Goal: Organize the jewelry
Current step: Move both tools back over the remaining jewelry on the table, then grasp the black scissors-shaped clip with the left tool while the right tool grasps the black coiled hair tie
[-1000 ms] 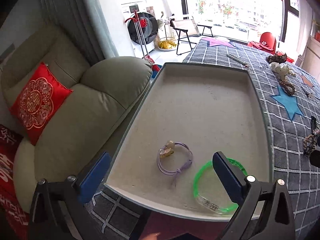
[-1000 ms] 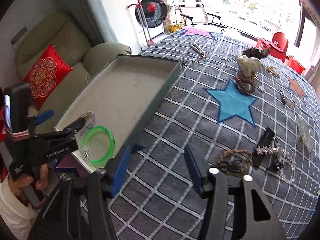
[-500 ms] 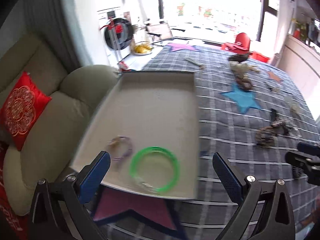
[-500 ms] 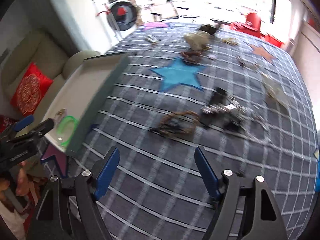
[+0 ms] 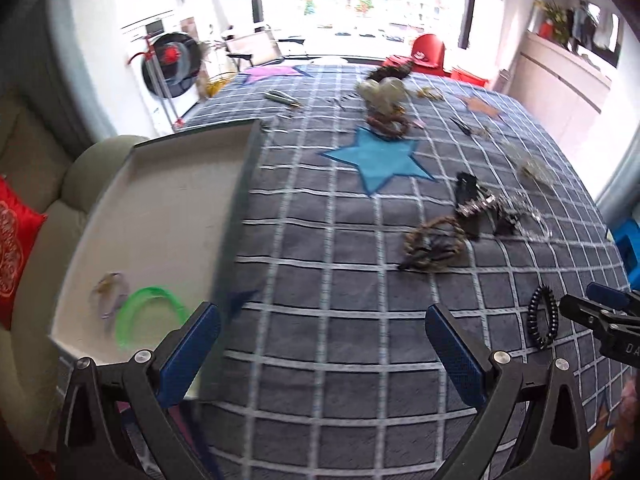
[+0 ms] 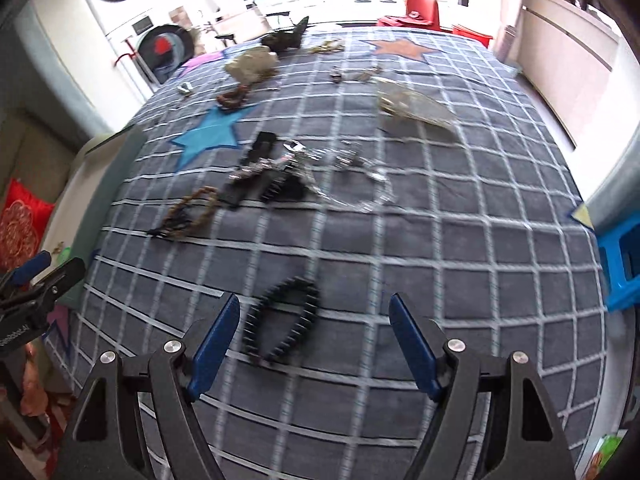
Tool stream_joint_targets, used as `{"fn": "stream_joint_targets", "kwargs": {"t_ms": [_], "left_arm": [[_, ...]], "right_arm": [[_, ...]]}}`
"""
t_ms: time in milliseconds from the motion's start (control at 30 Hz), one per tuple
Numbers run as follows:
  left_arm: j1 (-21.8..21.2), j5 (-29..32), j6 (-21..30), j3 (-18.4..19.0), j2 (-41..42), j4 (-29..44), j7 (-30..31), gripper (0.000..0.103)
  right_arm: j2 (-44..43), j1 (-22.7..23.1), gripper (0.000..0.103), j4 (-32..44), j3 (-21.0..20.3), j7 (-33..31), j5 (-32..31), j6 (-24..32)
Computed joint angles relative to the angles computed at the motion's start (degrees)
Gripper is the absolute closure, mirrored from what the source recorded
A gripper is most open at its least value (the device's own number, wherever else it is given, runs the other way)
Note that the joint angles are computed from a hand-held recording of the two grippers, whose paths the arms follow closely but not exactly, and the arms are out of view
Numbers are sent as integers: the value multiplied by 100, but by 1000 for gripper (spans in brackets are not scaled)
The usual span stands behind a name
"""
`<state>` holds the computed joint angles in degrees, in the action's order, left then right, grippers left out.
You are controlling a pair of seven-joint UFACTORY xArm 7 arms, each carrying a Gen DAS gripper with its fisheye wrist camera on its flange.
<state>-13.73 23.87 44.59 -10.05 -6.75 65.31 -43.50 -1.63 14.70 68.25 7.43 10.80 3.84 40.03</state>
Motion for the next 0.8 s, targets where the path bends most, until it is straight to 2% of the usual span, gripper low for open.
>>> {"fn": "stream_joint_targets", "kwargs": {"t_ms": [200,467,567,667,800], "left_arm": [[-127,184,-96,3,462,293,135,0],[-250,82,-369,182,864,590,583,1],[-296,17,-379,224,1026,759,721,12],[-338,-155,-410,261,1179,911,889,12],[-421,-270,-474,279,1370,1110,1146,12]], "right_arm": [[-272,-66,23,-383,-43,36,-41,-13],[-180,30,23,-382,51,90,6,16],[-104,91,23,-336,115,292,-307,-30],[15,168,23,-236,169,519,-635,-59],[169,281,23,-128,215,978,-1378,-85]]}}
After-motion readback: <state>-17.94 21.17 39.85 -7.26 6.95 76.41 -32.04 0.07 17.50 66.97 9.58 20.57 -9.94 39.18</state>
